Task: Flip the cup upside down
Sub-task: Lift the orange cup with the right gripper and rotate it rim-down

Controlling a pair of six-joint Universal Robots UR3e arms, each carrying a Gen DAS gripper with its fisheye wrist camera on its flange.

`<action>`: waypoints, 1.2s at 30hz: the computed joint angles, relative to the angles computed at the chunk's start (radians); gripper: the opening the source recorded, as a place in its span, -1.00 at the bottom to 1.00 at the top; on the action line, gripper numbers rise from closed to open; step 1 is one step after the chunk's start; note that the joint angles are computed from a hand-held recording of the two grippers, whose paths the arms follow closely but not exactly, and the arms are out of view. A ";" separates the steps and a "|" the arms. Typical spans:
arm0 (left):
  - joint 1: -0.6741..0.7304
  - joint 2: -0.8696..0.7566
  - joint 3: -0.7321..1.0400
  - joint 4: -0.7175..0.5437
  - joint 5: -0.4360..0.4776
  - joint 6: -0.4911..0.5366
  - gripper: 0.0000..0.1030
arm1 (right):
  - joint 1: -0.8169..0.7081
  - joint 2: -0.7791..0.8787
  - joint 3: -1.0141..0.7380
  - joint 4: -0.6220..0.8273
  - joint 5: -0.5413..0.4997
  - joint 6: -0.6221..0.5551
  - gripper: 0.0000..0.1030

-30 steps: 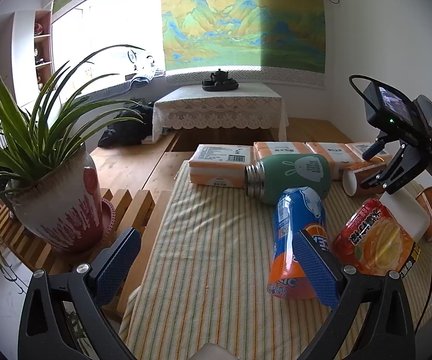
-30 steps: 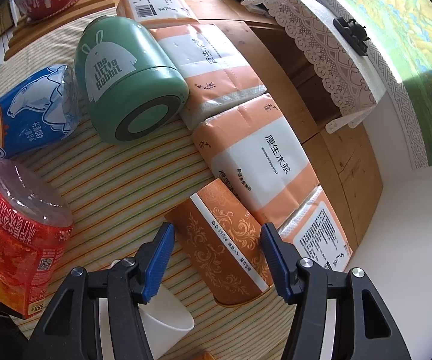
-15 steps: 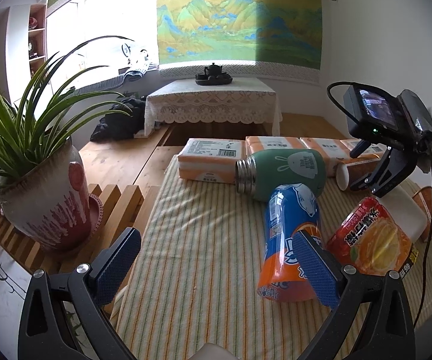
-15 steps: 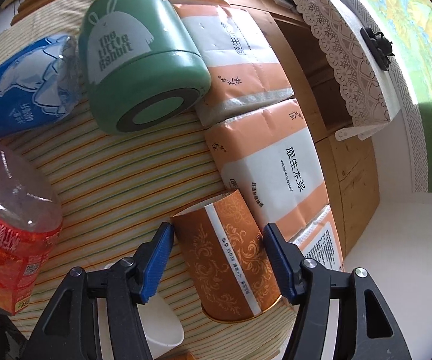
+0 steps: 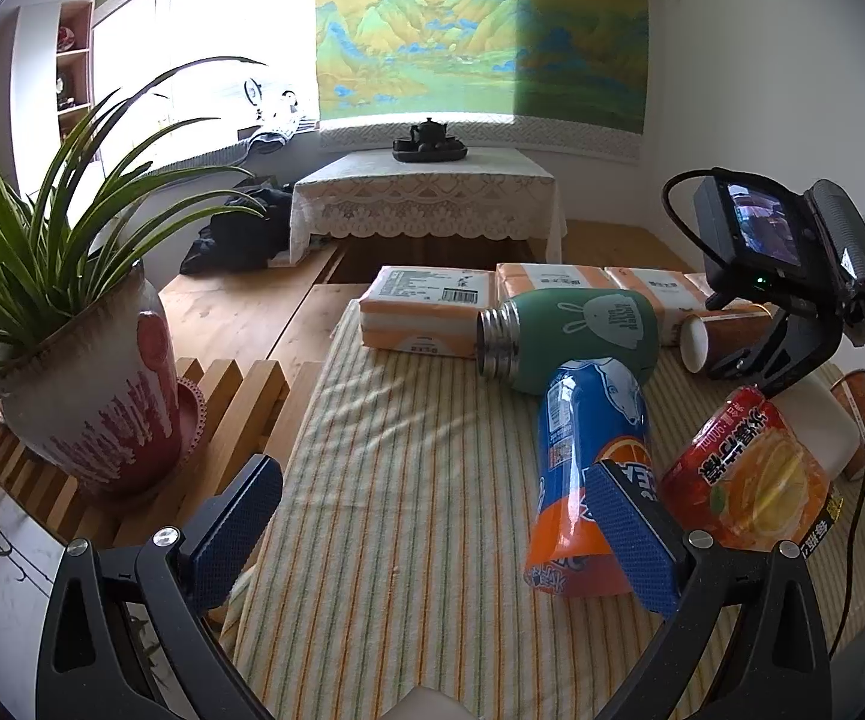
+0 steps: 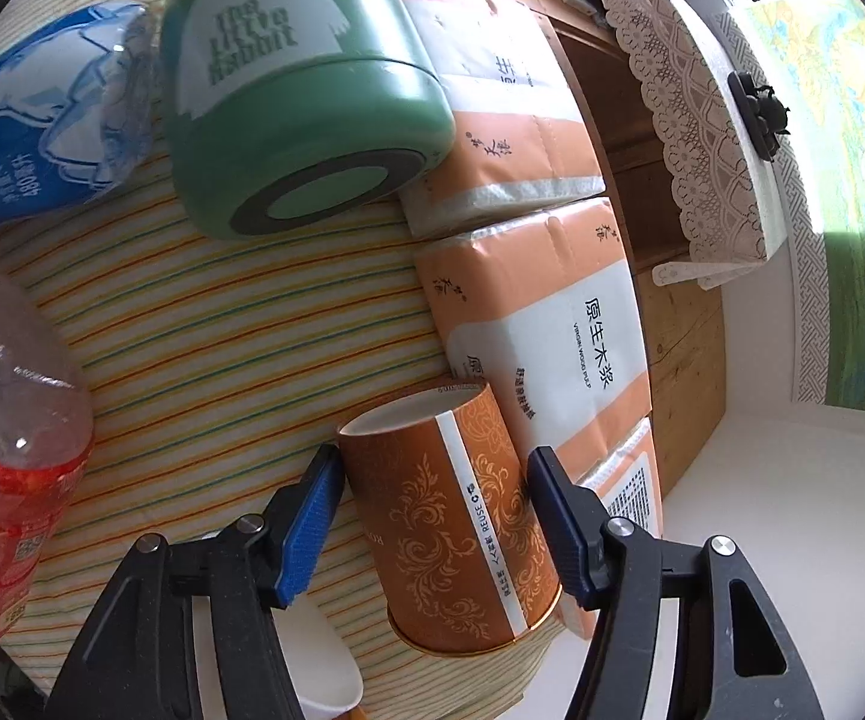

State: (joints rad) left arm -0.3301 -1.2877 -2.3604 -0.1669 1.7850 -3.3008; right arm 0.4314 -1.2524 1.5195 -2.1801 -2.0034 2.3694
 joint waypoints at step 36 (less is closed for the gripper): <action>-0.338 0.311 -0.071 -0.206 0.186 -0.163 0.99 | 0.402 -0.665 0.587 0.066 -0.007 0.474 0.08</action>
State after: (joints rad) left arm -0.6677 -0.9764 -2.4319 -0.3727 1.9707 -3.4637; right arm 0.8334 -1.9171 2.1060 -2.1143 -2.0101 2.8430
